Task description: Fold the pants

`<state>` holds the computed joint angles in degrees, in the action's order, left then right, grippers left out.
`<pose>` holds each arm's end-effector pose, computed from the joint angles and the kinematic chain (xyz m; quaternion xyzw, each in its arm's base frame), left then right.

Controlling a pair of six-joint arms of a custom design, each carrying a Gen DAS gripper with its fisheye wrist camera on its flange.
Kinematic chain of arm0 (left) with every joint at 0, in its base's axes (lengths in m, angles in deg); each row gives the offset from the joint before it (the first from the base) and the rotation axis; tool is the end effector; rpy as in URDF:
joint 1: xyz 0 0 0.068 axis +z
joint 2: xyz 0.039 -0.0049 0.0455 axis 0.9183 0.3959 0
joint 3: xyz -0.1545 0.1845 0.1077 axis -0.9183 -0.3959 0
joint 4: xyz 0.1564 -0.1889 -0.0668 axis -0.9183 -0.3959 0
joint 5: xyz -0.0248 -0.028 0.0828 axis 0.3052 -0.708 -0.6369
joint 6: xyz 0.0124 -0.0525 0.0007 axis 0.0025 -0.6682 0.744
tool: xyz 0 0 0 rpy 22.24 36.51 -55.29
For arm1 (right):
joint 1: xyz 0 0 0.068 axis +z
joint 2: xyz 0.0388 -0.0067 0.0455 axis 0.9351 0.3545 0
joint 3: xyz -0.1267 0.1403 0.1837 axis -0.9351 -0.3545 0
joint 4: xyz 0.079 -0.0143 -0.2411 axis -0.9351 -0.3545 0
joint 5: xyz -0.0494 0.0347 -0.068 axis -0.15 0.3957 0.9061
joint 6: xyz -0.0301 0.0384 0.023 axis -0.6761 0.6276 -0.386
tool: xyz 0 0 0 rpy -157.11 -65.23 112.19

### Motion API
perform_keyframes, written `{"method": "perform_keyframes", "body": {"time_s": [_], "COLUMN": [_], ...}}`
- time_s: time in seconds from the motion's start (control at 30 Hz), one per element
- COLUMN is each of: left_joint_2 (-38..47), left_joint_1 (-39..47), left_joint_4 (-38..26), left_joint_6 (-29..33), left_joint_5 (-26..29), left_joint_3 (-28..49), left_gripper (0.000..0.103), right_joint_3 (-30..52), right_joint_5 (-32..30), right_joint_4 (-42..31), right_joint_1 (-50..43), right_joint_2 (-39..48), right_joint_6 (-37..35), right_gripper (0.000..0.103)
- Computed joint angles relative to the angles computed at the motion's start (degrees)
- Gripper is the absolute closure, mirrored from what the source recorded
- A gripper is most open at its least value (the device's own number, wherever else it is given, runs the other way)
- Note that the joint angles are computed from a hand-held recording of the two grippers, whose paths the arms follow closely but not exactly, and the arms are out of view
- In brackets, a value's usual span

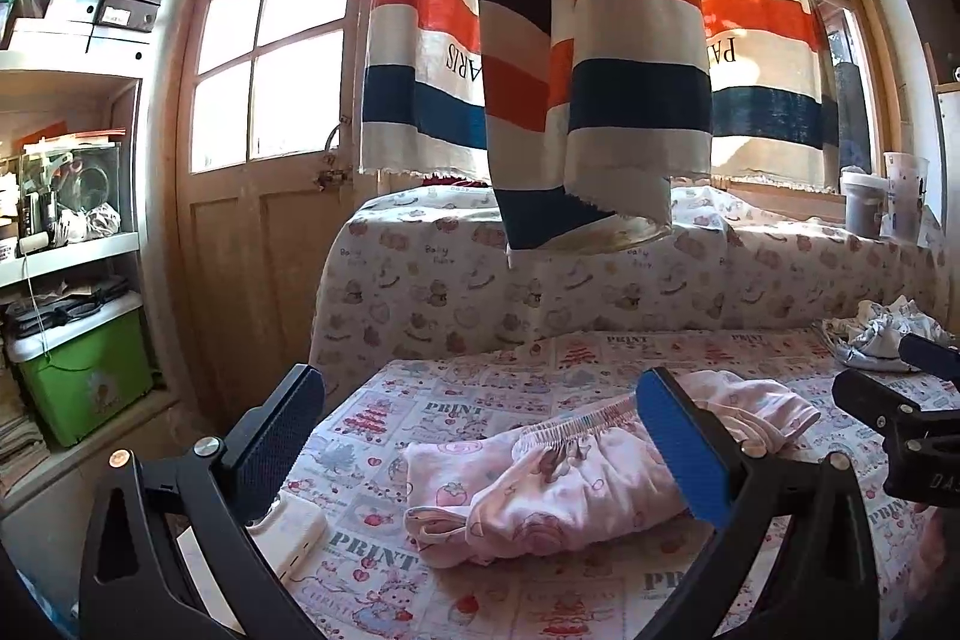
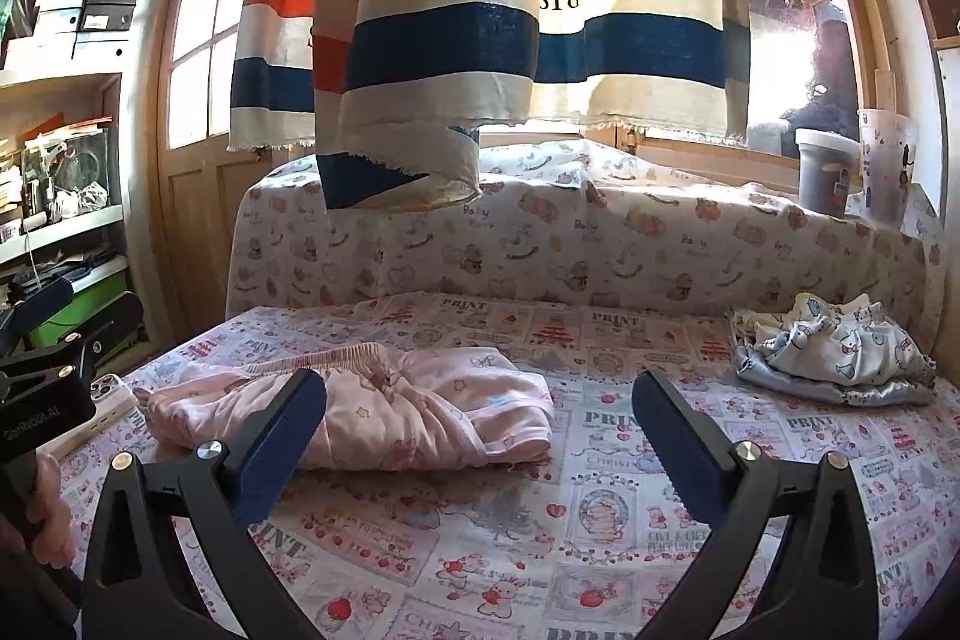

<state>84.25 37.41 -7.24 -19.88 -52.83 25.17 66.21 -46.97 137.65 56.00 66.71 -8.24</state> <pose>0.2426 -0.1111 0.0895 -0.0680 0.7770 0.0484 0.6239 0.2563 -0.0460 0.0737 -0.0863 0.7960 0.0458 0.5974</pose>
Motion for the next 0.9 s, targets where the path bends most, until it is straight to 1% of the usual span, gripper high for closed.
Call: {"method": "perform_keyframes", "body": {"time_s": [0.13, 0.23, 0.4, 0.43, 0.47, 0.5, 0.53, 0.6, 0.63, 0.67, 0.7, 0.73, 0.77, 0.8, 0.83, 0.87, 0.9], "left_joint_2": [-0.4, -0.2, -0.3, -1.5, -3.1, -4.9, -6.4, -7.6, -8.2, -8.4, -8.7, -8.7, -8.5, -8.1, -7.4, -6.7, -5.7], "left_joint_1": [0.3, 0.1, 0.2, 0.2, 0.6, 1.2, 1.6, 1.7, 1.7, 1.8, 1.9, 2.4, 2.8, 3.1, 3.5, 4.0, 4.8], "left_joint_4": [-2.0, -1.9, -2.2, -6.2, -12.0, -18.9, -26.3, -35.4, -39.4, -42.2, -45.4, -48.1, -50.1, -52.2, -54.5, -56.8, -58.9], "left_joint_6": [-0.4, -0.2, -0.5, -2.0, -3.7, -5.4, -7.3, -10.0, -11.6, -12.9, -14.0, -15.0, -15.9, -16.7, -17.6, -18.2, -18.7], "left_joint_5": [0.7, 0.5, 0.5, 0.5, 1.6, 3.7, 5.5, 6.3, 6.3, 6.3, 6.7, 7.7, 8.9, 10.0, 11.3, 12.8, 15.3], "left_joint_3": [0.7, 0.8, 0.7, 1.4, 2.5, 3.9, 5.7, 8.2, 9.4, 10.4, 11.6, 12.8, 13.7, 14.7, 16.0, 17.2, 18.5], "left_gripper": [0.0, 0.0, 0.0, 0.0, 0.0, 0.0, 0.0, 0.002, 0.006, 0.008, 0.01, 0.013, 0.014, 0.014, 0.019, 0.025, 0.028], "right_joint_3": [0.0, -0.1, 0.4, 0.6, 1.2, 2.5, 4.2, 11.1, 16.4, 22.0, 27.5, 31.4, 34.5, 37.3, 38.2, 38.9, 40.4], "right_joint_5": [-0.1, 0.1, -0.2, 0.2, 0.9, 0.7, -1.1, -7.9, -12.9, -17.5, -20.7, -21.9, -22.0, -21.0, -19.8, -18.3, -17.9], "right_joint_4": [-0.1, 0.1, -1.7, -2.4, -3.8, -7.0, -10.9, -27.8, -39.1, -49.5, -59.2, -65.8, -70.8, -75.2, -76.6, -78.0, -80.5], "right_joint_1": [0.0, 0.2, 0.3, 0.4, 0.5, 0.1, -0.7, -3.4, -4.9, -6.2, -6.6, -6.5, -6.0, -5.1, -4.3, -3.3, -2.6], "right_joint_2": [0.0, 0.0, -0.9, -1.0, -1.3, -1.9, -2.4, -4.4, -4.6, -3.6, -2.1, -0.7, 0.6, 1.7, 2.1, 2.4, 3.2], "right_joint_6": [0.0, 0.1, -0.3, -0.2, 0.2, 0.8, 1.2, 1.6, 1.4, 1.0, 0.0, -1.2, -2.3, -3.6, -4.3, -4.7, -5.0], "right_gripper": [0.001, 0.001, 0.001, 0.001, 0.001, 0.001, 0.001, 0.001, 0.003, 0.007, 0.011, 0.012, 0.015, 0.019, 0.022, 0.024, 0.024]}}
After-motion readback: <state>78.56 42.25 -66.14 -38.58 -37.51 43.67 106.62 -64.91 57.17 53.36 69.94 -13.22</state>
